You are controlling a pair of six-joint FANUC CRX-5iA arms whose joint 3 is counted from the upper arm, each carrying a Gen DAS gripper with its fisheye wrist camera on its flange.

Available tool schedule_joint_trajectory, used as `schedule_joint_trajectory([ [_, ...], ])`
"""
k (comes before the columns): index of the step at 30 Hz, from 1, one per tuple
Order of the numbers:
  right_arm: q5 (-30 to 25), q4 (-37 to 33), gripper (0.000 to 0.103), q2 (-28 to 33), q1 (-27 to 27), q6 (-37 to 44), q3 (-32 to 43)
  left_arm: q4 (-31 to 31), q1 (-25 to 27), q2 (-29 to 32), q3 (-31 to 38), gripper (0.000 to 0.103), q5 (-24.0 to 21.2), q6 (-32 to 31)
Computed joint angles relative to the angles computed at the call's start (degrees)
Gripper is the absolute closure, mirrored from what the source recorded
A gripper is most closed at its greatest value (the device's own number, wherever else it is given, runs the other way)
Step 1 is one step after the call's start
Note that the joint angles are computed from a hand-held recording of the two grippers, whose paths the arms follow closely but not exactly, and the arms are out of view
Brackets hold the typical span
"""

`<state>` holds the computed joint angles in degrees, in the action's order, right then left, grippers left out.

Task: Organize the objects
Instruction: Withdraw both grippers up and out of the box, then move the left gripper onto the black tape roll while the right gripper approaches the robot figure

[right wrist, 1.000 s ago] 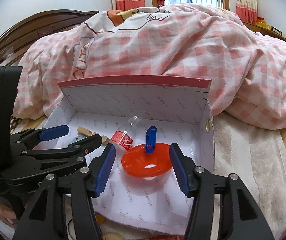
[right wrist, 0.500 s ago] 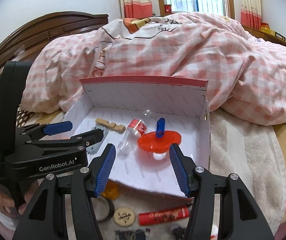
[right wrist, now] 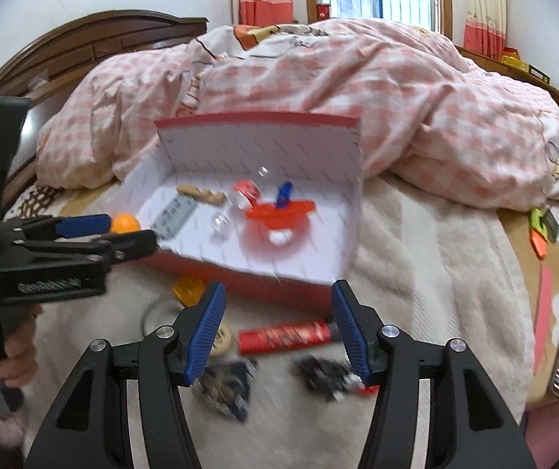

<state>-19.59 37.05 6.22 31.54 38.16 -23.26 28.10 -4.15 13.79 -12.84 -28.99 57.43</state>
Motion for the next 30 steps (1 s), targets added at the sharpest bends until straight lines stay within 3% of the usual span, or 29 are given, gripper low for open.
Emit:
schedule_joint_trajectory([
  [15,-4.01,-3.14,0.046,-1.69,-0.11,3.91,-3.87,-1.39,-0.1,-2.0,-4.03,0.025,-1.65,-2.56],
  [18,-4.39,-4.84,0.035,-0.71,-0.6,4.91,-3.18,-2.23,-0.31,-2.0,-4.2,0.025,-2.11,-2.24],
  [24,-4.11,-7.3,0.033,1.62,-1.5,5.99,-1.93,-3.94,-0.45,-1.5,-3.74,0.025,-3.42,-0.99],
  [30,-1.78,-0.85,0.033,2.38,-2.06,-0.3,-3.56,-4.57,-0.41,-0.72,-3.09,0.025,-4.41,0.08],
])
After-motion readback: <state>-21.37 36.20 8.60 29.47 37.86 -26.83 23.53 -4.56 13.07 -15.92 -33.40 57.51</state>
